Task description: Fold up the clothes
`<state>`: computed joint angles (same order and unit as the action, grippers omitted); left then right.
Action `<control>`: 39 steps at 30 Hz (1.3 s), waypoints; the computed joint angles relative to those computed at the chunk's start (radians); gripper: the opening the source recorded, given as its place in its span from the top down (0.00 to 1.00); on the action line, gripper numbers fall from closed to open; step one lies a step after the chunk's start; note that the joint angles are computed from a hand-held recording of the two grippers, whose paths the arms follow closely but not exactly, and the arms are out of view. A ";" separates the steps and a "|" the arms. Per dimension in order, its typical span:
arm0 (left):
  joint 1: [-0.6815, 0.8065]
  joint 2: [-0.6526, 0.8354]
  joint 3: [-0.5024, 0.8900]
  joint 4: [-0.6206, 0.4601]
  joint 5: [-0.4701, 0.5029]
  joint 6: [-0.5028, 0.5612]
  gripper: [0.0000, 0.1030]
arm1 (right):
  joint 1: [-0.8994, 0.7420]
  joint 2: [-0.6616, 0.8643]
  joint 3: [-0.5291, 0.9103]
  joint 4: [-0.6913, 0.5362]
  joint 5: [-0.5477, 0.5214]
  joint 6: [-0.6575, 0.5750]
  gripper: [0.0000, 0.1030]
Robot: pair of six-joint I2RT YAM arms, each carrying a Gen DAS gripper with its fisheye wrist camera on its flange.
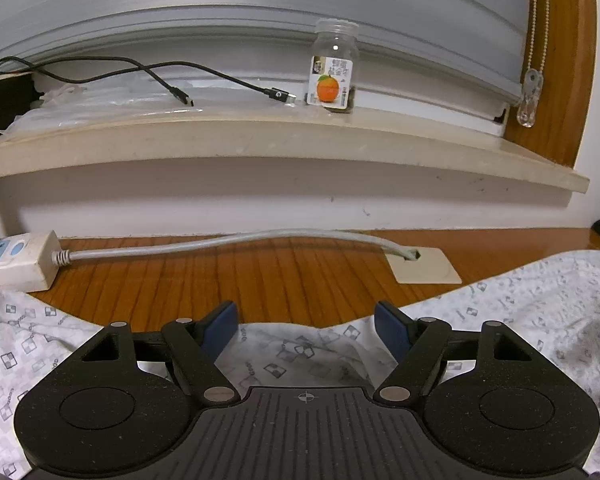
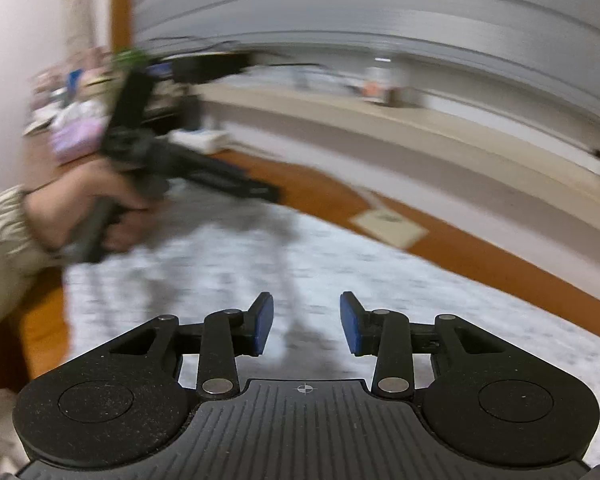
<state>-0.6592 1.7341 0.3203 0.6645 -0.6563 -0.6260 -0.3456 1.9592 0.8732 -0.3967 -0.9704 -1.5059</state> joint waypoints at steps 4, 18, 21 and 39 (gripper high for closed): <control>0.004 0.001 0.001 0.000 0.006 0.003 0.24 | 0.003 -0.062 -0.065 -0.073 0.010 -0.099 0.62; 0.000 0.005 0.000 0.003 0.000 0.000 0.23 | -0.026 -0.102 -0.136 -0.242 0.049 -0.328 0.55; -0.001 0.004 0.000 0.003 0.000 0.000 0.23 | 0.001 -0.107 -0.164 -0.183 0.050 -0.292 0.56; -0.049 0.014 -0.087 0.202 -0.095 0.001 0.22 | 0.068 0.061 0.131 0.385 0.004 0.569 0.96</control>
